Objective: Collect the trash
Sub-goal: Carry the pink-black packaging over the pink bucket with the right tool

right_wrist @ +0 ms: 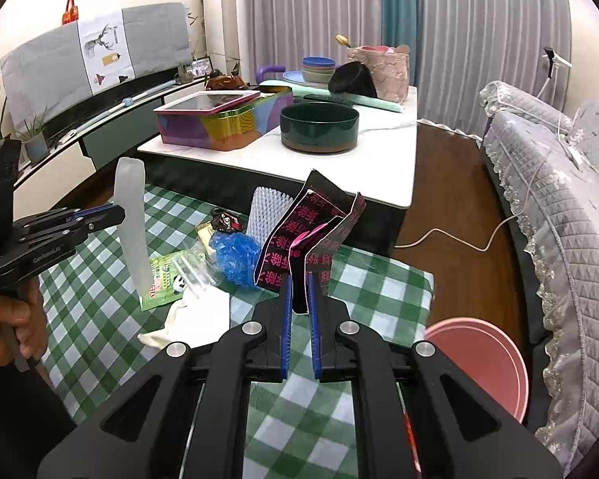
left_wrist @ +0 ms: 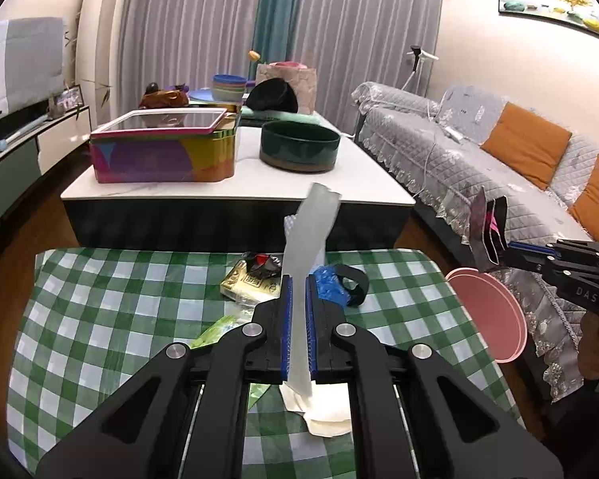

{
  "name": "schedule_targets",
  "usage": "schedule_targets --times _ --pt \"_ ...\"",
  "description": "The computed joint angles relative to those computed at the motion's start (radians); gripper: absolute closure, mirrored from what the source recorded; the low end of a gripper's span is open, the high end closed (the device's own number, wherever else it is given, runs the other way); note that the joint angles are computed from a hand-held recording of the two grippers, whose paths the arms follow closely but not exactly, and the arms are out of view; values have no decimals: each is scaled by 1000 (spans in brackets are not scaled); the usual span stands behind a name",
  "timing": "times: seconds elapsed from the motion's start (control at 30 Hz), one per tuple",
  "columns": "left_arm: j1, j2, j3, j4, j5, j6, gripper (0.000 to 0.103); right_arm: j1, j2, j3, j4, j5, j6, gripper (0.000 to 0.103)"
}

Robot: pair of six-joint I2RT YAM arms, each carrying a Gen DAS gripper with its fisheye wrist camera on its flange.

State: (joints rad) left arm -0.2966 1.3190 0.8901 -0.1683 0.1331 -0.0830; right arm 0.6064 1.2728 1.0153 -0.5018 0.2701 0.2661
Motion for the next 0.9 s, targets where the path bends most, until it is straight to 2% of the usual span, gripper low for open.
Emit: schedule_targets --times 0.23,0.5,0.9 --pt "-21 -31 -27 12 -14 -16 97 3 -114 -86 -5 17 35 95" --pt "-72 -50 -61 59 -38 -45 97 -15 -173 -191 32 63 49 95" --pt "-223 45 21 81 -115 -111 97 -206 -356 -283 -1 -23 15 95"
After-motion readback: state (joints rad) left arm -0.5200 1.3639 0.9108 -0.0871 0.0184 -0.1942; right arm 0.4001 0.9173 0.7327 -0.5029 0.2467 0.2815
